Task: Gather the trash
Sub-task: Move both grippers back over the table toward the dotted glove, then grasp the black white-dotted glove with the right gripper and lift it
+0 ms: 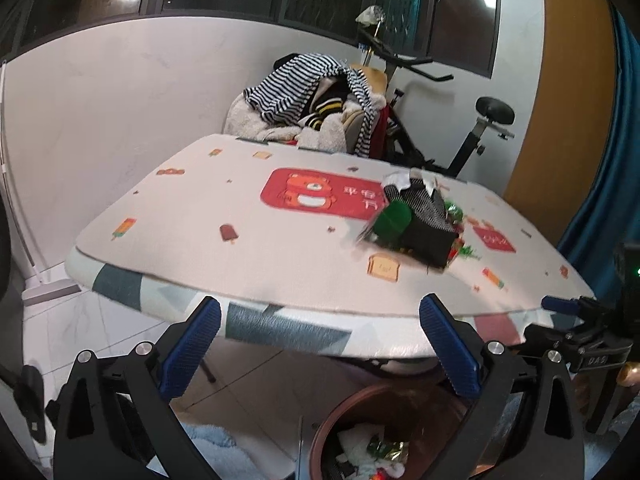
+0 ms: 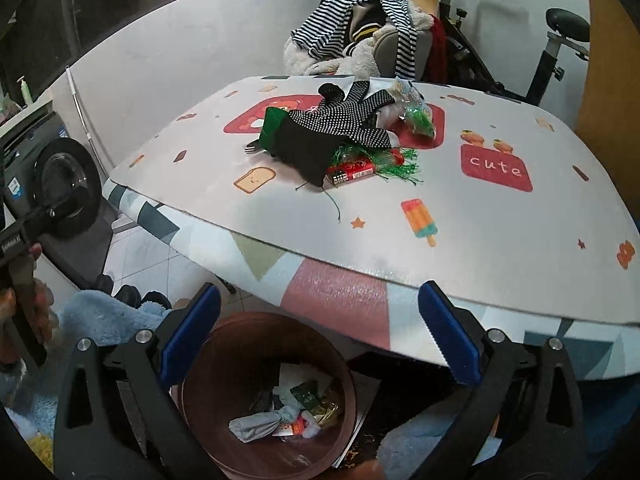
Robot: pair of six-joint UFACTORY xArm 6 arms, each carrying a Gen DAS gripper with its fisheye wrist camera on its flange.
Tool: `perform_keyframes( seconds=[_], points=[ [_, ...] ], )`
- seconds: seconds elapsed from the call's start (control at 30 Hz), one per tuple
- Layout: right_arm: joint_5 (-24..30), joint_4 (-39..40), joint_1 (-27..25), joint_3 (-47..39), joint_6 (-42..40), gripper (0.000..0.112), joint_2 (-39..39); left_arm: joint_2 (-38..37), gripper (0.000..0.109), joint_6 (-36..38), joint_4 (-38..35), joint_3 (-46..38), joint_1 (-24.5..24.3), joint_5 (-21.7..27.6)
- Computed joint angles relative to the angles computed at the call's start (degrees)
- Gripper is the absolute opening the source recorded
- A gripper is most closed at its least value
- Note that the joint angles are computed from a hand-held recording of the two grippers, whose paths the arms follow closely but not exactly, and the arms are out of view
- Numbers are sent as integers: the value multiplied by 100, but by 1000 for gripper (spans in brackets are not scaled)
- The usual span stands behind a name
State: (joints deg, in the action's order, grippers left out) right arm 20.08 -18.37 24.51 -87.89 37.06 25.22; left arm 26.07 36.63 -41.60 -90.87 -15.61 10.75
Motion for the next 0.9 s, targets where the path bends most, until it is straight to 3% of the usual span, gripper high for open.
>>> perform_keyframes(
  seconds=[0.2,0.3,0.47,0.7,0.9],
  points=[
    [122,145,-111,-176,-226,97,136,335,97,-374,378,-450,25,105],
    [75,1007,-176,-263,-853,97,228,487,97,-475,441,-664,35,168],
    [395,284,-302,-740,-204,97,473,687,97,-702,515,-899,40,142],
    [524,820,-488,-1691,-295,97,1068,954,97,-961,699,-1237,67,306],
    [653,1089,-524,-2603,-438,95,1646,1357,97,-1480,1168,-1928,95,859]
  ],
)
